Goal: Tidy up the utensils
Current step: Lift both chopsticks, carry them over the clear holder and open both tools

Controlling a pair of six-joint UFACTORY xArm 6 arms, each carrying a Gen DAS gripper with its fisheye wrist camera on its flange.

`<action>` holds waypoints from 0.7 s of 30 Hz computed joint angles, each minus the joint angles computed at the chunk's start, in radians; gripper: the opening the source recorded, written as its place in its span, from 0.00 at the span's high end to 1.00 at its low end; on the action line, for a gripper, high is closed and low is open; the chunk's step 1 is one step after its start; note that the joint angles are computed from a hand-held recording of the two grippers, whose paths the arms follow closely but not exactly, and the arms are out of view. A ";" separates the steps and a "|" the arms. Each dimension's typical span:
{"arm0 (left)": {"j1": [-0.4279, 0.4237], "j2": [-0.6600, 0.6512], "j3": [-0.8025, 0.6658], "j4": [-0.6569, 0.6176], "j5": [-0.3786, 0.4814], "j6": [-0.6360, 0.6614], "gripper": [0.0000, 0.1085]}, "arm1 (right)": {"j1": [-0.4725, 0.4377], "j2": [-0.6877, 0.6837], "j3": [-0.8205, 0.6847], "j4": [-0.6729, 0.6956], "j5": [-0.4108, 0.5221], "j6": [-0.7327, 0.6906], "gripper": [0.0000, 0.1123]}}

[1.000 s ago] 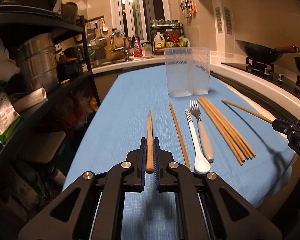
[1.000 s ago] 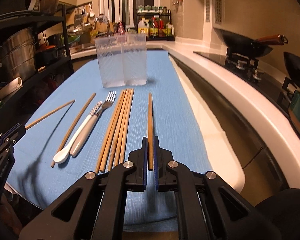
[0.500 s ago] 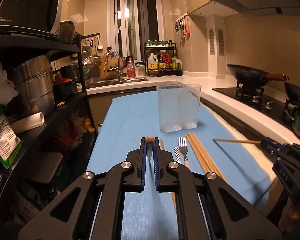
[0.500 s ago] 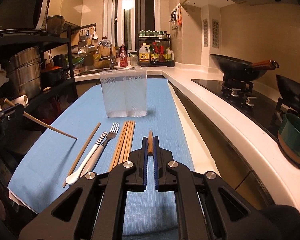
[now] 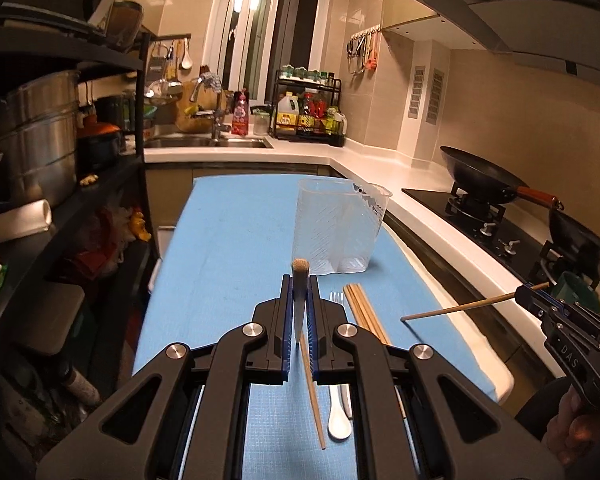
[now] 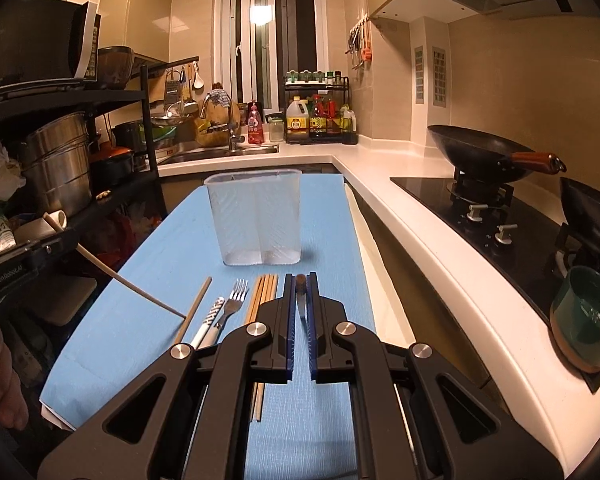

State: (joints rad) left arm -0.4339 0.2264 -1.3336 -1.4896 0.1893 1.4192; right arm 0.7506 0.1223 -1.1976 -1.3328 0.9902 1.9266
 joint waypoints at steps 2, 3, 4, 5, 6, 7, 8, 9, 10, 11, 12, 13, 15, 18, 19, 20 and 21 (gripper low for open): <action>0.014 0.015 -0.018 0.094 0.028 -0.093 0.94 | -0.014 -0.006 -0.009 0.002 -0.013 -0.018 0.95; 0.022 0.024 -0.031 0.152 0.047 -0.149 0.94 | -0.019 -0.006 -0.016 0.002 -0.016 -0.024 0.95; 0.027 0.033 -0.044 0.198 0.061 -0.193 0.94 | -0.028 -0.008 -0.022 0.001 -0.025 -0.030 0.95; 0.033 0.040 -0.056 0.234 0.074 -0.226 0.94 | -0.036 -0.010 -0.027 0.001 -0.036 -0.034 0.95; 0.038 0.049 -0.073 0.279 0.087 -0.267 0.94 | -0.048 -0.014 -0.031 0.000 -0.048 -0.037 0.95; 0.043 0.056 -0.087 0.313 0.097 -0.297 0.94 | -0.055 -0.014 -0.039 0.002 -0.056 -0.044 0.95; 0.047 0.065 -0.105 0.356 0.109 -0.336 0.94 | -0.063 -0.014 -0.046 0.003 -0.061 -0.053 0.95; 0.050 0.071 -0.119 0.389 0.120 -0.366 0.94 | -0.067 -0.014 -0.053 0.005 -0.065 -0.061 0.95; 0.053 0.080 -0.137 0.429 0.134 -0.403 0.94 | -0.077 -0.014 -0.061 0.010 -0.076 -0.076 0.95; 0.057 0.087 -0.152 0.468 0.148 -0.439 0.94 | -0.085 -0.014 -0.068 0.015 -0.086 -0.087 0.95; 0.061 0.094 -0.164 0.503 0.159 -0.471 0.94 | -0.091 -0.012 -0.076 0.022 -0.094 -0.098 0.95; 0.063 0.105 -0.183 0.549 0.171 -0.514 0.94 | -0.100 -0.012 -0.084 0.033 -0.103 -0.113 0.95; 0.069 0.126 -0.222 0.617 0.201 -0.583 0.94 | -0.113 -0.009 -0.100 0.056 -0.120 -0.142 0.95; 0.077 0.156 -0.282 0.716 0.237 -0.672 0.94 | -0.134 -0.004 -0.132 0.113 -0.140 -0.212 0.95; 0.081 0.166 -0.304 0.740 0.254 -0.699 0.94 | -0.141 -0.003 -0.144 0.134 -0.149 -0.236 0.95; 0.085 0.177 -0.331 0.762 0.275 -0.723 0.94 | -0.151 -0.005 -0.154 0.153 -0.165 -0.259 0.95; 0.088 0.185 -0.352 0.781 0.291 -0.742 0.94 | -0.161 -0.004 -0.168 0.174 -0.178 -0.287 0.95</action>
